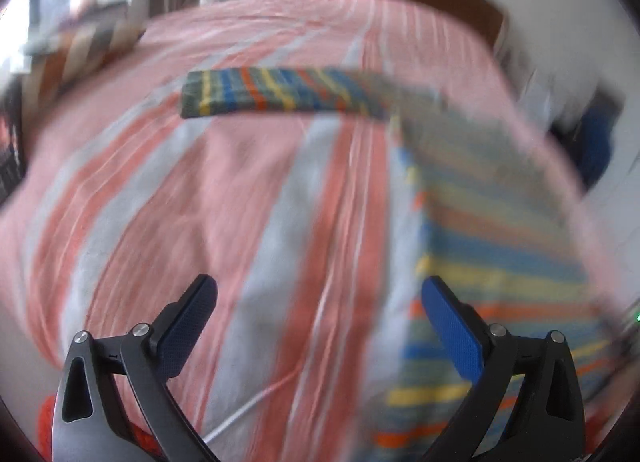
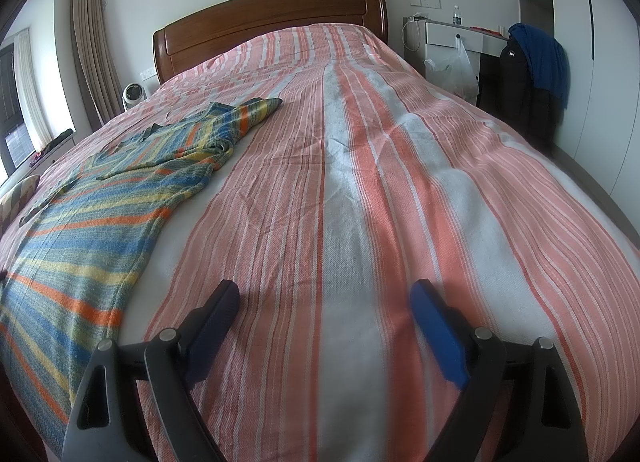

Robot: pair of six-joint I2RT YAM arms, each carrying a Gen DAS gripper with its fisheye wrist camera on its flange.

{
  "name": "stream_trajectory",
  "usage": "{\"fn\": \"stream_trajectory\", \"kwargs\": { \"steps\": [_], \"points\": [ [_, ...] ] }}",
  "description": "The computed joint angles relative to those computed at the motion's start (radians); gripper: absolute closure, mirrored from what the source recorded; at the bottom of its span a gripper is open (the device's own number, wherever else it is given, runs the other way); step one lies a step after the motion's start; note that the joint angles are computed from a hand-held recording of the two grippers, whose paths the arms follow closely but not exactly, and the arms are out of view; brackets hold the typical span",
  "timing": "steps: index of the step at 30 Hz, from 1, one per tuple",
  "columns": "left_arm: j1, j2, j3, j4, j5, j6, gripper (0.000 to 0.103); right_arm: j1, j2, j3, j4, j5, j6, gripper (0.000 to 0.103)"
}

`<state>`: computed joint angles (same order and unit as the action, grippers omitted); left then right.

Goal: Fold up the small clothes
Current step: 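Grasp the sweater edge with the left gripper, straighten it, release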

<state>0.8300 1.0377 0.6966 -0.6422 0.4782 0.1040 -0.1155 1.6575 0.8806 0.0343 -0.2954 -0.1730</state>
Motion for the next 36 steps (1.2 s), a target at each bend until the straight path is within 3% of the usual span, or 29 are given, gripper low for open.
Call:
{"fn": "stream_trajectory", "kwargs": {
  "steps": [1,3,7,12,14,16,17,18,21,25,30,34,35,36],
  "points": [
    [0.094,0.101,0.088,-0.041,0.093,0.011,0.001,0.000,0.000,0.000,0.000,-0.001,0.000,0.016],
    [0.179,0.263,0.218,-0.061,0.148,0.008,0.001,0.000,0.000,0.000,0.002,-0.001,0.001,0.016],
    [0.191,0.644,0.579,-0.057,0.027,-0.084,0.005,-0.001,-0.001,-0.001,0.001,-0.001,0.001,0.015],
    [0.101,0.978,0.980,-0.207,-0.063,-0.128,0.018,0.001,0.001,0.003,-0.001,0.007,-0.001,0.015],
    [0.064,1.022,1.024,-0.199,-0.093,-0.171,0.023,0.001,0.004,0.007,-0.001,0.010,-0.003,0.015],
    [0.032,1.029,1.017,-0.164,-0.134,-0.187,0.043,0.001,0.004,0.006,0.001,0.010,-0.003,0.015],
    [0.008,1.032,1.017,-0.148,-0.180,-0.191,0.086,0.001,0.005,0.006,0.002,0.010,-0.003,0.015],
    [-0.004,1.028,1.013,-0.152,-0.199,-0.192,0.099,0.001,0.004,0.005,0.002,0.009,-0.003,0.015],
    [-0.047,0.958,0.988,-0.135,-0.242,-0.193,0.101,0.000,0.005,0.005,0.005,0.007,-0.003,0.015],
    [-0.179,0.803,1.004,-0.151,-0.290,-0.108,0.101,-0.003,0.005,-0.003,0.020,-0.001,0.000,0.015],
    [-0.489,0.713,1.116,-0.211,-0.353,-0.045,0.100,-0.004,0.006,-0.006,0.028,-0.004,0.001,0.015],
    [-0.733,0.747,1.130,-0.179,-0.440,-0.107,0.094,-0.005,0.005,-0.008,0.029,-0.005,0.001,0.015],
    [-0.787,0.778,1.120,-0.158,-0.443,-0.136,0.079,-0.006,0.008,-0.005,0.029,-0.006,0.001,0.015],
    [-0.826,0.807,1.116,-0.158,-0.446,-0.154,0.042,-0.005,0.003,-0.011,0.032,-0.004,0.002,0.015]
  ]
}}
